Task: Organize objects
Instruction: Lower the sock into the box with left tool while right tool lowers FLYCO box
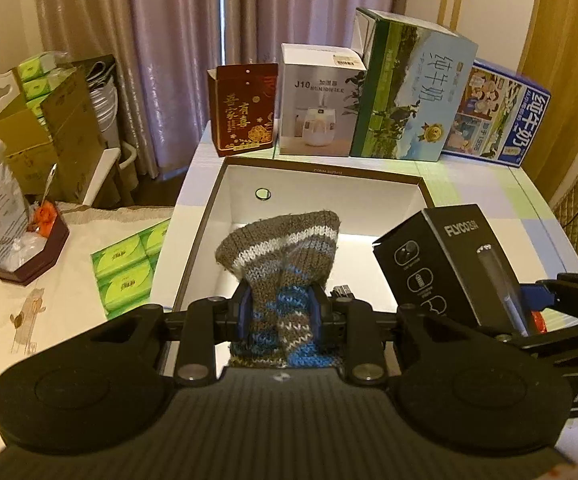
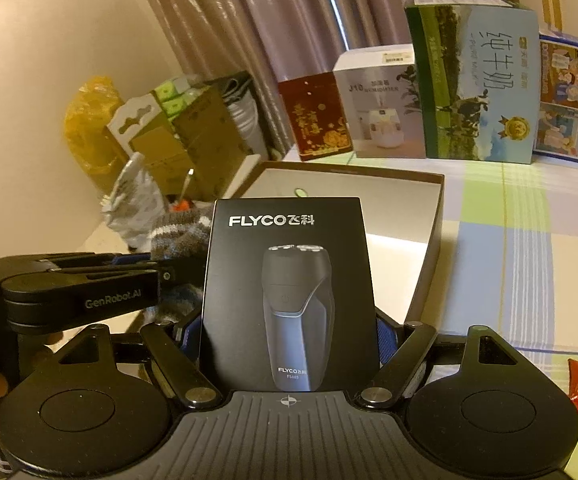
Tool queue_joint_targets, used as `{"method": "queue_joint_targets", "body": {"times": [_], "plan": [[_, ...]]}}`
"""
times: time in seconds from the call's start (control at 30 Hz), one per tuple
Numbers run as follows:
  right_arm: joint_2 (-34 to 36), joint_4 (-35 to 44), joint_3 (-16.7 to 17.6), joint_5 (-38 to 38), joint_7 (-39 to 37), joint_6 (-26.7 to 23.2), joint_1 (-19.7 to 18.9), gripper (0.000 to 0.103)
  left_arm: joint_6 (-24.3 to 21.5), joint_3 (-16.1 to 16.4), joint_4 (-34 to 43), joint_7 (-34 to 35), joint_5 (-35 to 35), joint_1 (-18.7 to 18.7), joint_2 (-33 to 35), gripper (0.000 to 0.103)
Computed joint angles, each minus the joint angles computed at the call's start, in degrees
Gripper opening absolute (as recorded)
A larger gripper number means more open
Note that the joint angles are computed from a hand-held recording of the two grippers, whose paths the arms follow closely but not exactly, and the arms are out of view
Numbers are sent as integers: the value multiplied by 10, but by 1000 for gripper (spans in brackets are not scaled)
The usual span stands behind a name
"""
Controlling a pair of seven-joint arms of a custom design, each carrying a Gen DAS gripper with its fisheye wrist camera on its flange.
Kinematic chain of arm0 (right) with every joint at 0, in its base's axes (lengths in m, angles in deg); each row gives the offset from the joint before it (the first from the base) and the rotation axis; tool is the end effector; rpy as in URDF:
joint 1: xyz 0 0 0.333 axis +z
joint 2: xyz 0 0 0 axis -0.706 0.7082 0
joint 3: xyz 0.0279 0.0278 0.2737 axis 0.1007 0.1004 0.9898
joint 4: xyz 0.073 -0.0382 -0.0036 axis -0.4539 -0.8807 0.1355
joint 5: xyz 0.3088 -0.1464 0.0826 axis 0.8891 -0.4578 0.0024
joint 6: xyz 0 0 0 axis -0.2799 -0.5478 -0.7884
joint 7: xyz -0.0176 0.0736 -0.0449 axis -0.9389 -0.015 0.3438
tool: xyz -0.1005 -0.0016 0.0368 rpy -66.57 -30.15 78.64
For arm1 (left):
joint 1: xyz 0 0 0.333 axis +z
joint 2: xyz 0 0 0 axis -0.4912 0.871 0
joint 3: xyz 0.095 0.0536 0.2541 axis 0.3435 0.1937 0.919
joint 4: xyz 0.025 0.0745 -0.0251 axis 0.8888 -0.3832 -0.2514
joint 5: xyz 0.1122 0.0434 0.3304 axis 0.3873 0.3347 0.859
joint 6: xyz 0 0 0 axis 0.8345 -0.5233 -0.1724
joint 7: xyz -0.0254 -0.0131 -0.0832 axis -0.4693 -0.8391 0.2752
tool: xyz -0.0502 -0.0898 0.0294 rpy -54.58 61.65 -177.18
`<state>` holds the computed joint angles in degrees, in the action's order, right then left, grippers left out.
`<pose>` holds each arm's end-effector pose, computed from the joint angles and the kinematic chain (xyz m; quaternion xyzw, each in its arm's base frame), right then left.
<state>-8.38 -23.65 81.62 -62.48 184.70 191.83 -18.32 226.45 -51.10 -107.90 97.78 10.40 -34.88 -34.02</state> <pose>0.4596 0.3347 0.5563 -0.6948 0.5993 -0.1013 0.3844 0.4940 -0.1588 0.5839 -0.5827 0.7248 -0.2927 0.2224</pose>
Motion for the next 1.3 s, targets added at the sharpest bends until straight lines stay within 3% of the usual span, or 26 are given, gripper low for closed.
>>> {"method": "queue_joint_targets", "body": {"times": [0.37,0.83,1.13,1.2,1.3], "plan": [[109,127,-14,-73,46,-65,-5,76,-43,15,157,53,32,-15,152,24],[250,318,-39,-125,25,-175,14,76,-136,44,367,105,54,-50,330,25],[295,374,-45,-114,3,-211,13,76,-161,53,422,122,60,-59,375,44],[301,382,-46,-113,-1,-215,14,76,-155,54,419,123,61,-60,374,59],[307,390,-49,-117,-6,-219,17,76,-150,55,415,127,63,-60,371,60]]}}
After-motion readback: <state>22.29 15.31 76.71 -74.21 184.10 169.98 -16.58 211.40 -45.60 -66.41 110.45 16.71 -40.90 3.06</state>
